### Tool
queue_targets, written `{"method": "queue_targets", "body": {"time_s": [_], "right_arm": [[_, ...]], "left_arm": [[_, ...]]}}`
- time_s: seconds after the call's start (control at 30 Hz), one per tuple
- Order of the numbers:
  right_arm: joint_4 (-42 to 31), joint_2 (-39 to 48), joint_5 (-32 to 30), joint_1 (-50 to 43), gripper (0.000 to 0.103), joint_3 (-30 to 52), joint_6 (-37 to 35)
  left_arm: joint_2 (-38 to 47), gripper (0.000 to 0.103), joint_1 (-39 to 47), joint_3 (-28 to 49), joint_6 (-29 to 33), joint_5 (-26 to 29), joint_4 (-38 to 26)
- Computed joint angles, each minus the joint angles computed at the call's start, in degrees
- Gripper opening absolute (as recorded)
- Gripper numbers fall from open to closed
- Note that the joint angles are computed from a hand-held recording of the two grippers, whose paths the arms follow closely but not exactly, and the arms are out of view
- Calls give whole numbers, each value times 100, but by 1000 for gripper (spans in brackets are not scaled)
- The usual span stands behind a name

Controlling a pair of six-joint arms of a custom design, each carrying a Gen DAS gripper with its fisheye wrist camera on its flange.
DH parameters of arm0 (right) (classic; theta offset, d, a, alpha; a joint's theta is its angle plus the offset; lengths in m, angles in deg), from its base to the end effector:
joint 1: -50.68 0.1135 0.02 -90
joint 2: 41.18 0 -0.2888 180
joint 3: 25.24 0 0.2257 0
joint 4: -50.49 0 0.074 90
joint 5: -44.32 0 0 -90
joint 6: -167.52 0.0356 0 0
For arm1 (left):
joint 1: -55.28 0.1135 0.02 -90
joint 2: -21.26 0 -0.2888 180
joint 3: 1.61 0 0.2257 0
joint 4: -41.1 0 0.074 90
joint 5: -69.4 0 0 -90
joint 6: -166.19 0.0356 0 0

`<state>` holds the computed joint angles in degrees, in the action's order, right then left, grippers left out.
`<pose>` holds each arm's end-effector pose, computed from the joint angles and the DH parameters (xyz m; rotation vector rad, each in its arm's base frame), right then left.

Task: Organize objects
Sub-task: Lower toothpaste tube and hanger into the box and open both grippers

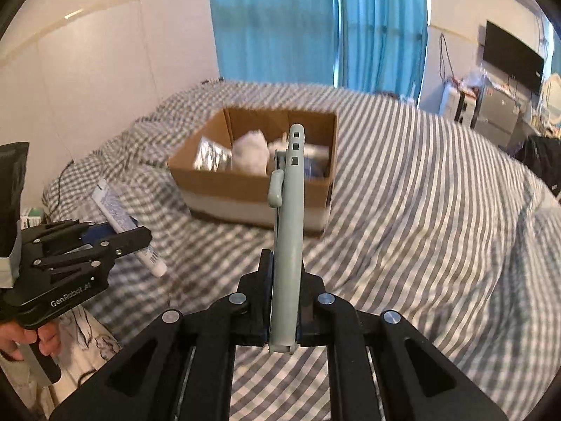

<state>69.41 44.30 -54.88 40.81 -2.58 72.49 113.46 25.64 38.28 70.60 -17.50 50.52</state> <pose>0.1773 -0.0251 0.1249 0.0186 2.3253 0.0572 0.2158 -0.1250 0.1489 0.5161 2.2901 -0.3702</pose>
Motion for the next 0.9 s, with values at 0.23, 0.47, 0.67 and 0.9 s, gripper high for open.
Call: {"method": "queue_targets", "body": {"time_s": [0.23,0.47,0.67,0.9], "right_arm": [[-982,-280,-289,-110,9,1223,-98],[-1321,726,-431,-83,9,2746,-186],[-1347,2085,-573,3,9,4040,-106],[-1262,3665,-775,16,9,5134,198]], "left_arm": [[304,24,29,1581,282,-53,-826],[1611,24,130,3317,454,-102,-1360],[2817,24,338,4652,572,-62,-1770],[3629,24,517,5298,578,-6,-1866]]}}
